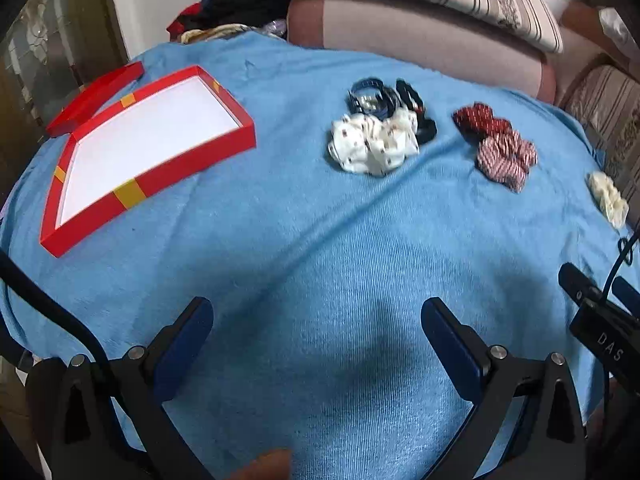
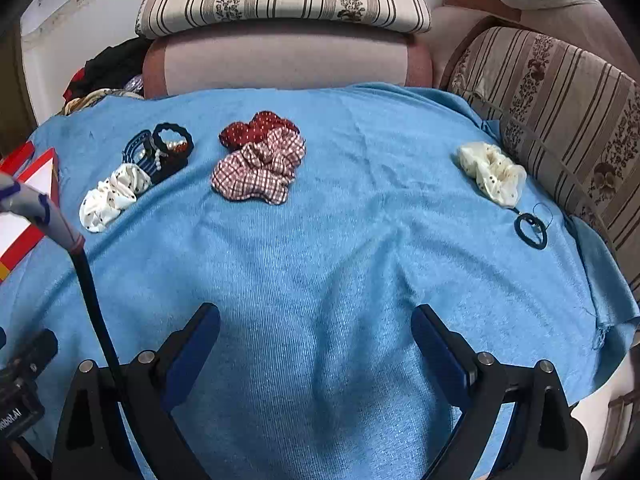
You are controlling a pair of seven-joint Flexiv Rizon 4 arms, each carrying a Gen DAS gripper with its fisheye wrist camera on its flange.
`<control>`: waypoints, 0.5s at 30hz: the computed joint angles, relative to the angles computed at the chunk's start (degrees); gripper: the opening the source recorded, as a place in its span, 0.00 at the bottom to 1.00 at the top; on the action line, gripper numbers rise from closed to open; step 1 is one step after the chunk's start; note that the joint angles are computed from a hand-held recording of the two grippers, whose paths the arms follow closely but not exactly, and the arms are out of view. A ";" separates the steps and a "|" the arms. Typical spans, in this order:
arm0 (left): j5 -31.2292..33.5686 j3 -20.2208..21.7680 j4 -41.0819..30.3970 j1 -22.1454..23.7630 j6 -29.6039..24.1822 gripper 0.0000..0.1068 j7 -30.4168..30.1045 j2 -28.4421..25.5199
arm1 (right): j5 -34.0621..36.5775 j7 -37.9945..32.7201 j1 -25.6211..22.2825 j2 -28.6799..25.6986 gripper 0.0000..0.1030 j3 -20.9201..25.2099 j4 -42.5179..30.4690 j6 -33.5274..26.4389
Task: Organize jewelry
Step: 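Move both tools over the bed toward the scrunchies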
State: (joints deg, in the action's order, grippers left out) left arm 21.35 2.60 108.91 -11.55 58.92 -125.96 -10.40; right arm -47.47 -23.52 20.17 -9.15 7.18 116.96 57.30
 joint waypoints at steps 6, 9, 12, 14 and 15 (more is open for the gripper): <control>-0.75 -0.39 0.14 -0.13 -1.22 0.96 1.41 -1.25 | 1.71 -0.94 -0.08 -0.62 0.95 0.20 0.26 0.44; -2.47 -0.53 0.58 0.01 -1.52 0.96 2.57 -1.93 | 2.91 -1.69 0.07 -1.15 0.95 0.18 0.19 0.39; -1.56 0.03 0.48 -0.66 -1.22 0.96 1.64 -2.45 | 3.85 -2.14 0.21 -1.52 0.95 0.09 0.28 0.47; -0.89 0.27 0.28 -1.02 -1.27 0.96 1.11 -2.57 | 4.08 -2.14 0.31 -1.70 0.95 -0.04 0.36 0.60; -0.78 0.33 0.35 -1.08 -1.09 0.96 0.93 -2.59 | 4.52 -2.43 0.32 -1.79 0.95 0.00 0.35 0.61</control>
State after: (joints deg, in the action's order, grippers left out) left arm 20.57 2.93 109.26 -12.63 57.84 -125.04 -12.99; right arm -42.94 -25.95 20.49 -10.95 7.18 117.30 57.91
